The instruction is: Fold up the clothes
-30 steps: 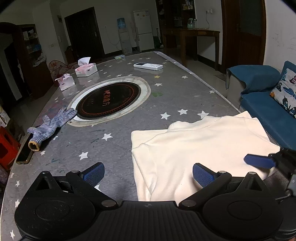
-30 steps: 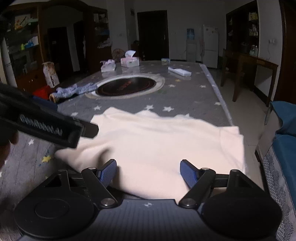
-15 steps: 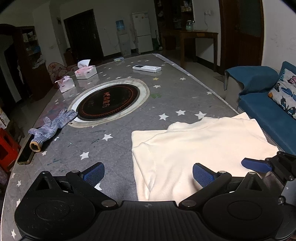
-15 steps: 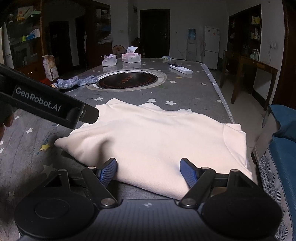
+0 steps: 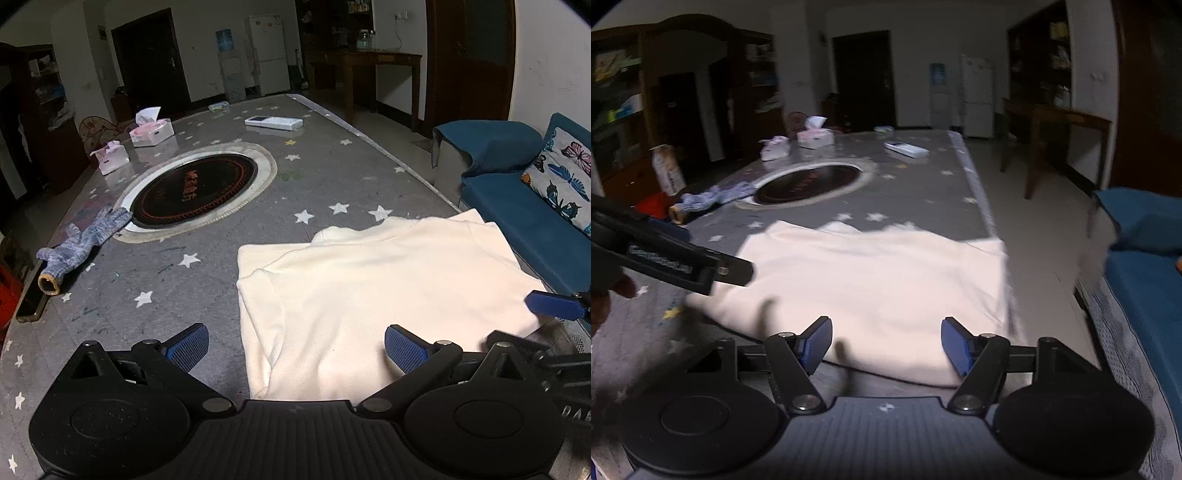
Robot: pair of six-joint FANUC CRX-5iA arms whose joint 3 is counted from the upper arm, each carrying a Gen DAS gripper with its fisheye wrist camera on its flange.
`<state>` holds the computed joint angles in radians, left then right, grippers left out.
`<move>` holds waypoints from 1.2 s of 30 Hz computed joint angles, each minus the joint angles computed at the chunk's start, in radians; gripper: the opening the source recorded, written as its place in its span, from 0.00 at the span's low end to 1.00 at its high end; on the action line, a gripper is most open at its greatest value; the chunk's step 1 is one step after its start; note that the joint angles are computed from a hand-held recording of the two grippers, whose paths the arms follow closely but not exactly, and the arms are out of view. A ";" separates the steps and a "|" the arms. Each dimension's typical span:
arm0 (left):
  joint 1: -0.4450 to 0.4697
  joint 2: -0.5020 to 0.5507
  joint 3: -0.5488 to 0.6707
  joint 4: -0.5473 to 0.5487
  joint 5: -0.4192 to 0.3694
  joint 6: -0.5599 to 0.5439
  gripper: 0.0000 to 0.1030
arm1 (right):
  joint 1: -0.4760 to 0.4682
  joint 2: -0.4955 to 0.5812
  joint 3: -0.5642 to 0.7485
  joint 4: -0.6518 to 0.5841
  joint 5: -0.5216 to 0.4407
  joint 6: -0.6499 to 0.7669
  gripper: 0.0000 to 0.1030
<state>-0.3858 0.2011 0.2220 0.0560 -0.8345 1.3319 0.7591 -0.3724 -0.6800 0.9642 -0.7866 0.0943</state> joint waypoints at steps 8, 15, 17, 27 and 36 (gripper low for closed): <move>0.013 0.006 -0.033 0.067 0.012 -0.074 0.92 | 0.014 -0.022 -0.007 -0.078 -0.045 0.062 0.52; 0.050 0.017 -0.052 0.182 -0.007 -0.132 0.64 | 0.007 -0.048 0.002 -0.067 -0.053 0.081 0.50; 0.054 0.020 -0.054 0.212 0.005 -0.153 0.56 | -0.023 -0.040 0.013 -0.063 -0.024 0.089 0.50; 0.065 0.067 -0.020 0.248 -0.016 -0.186 0.46 | -0.196 0.096 0.128 -0.160 0.171 0.198 0.33; 0.075 0.082 -0.017 0.281 -0.028 -0.220 0.47 | -0.252 0.273 0.278 -0.286 0.198 0.378 0.21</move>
<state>-0.3107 0.2832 0.2049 0.3370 -0.8625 1.1116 0.5071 -0.0995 -0.4016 0.6778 -0.5886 0.4725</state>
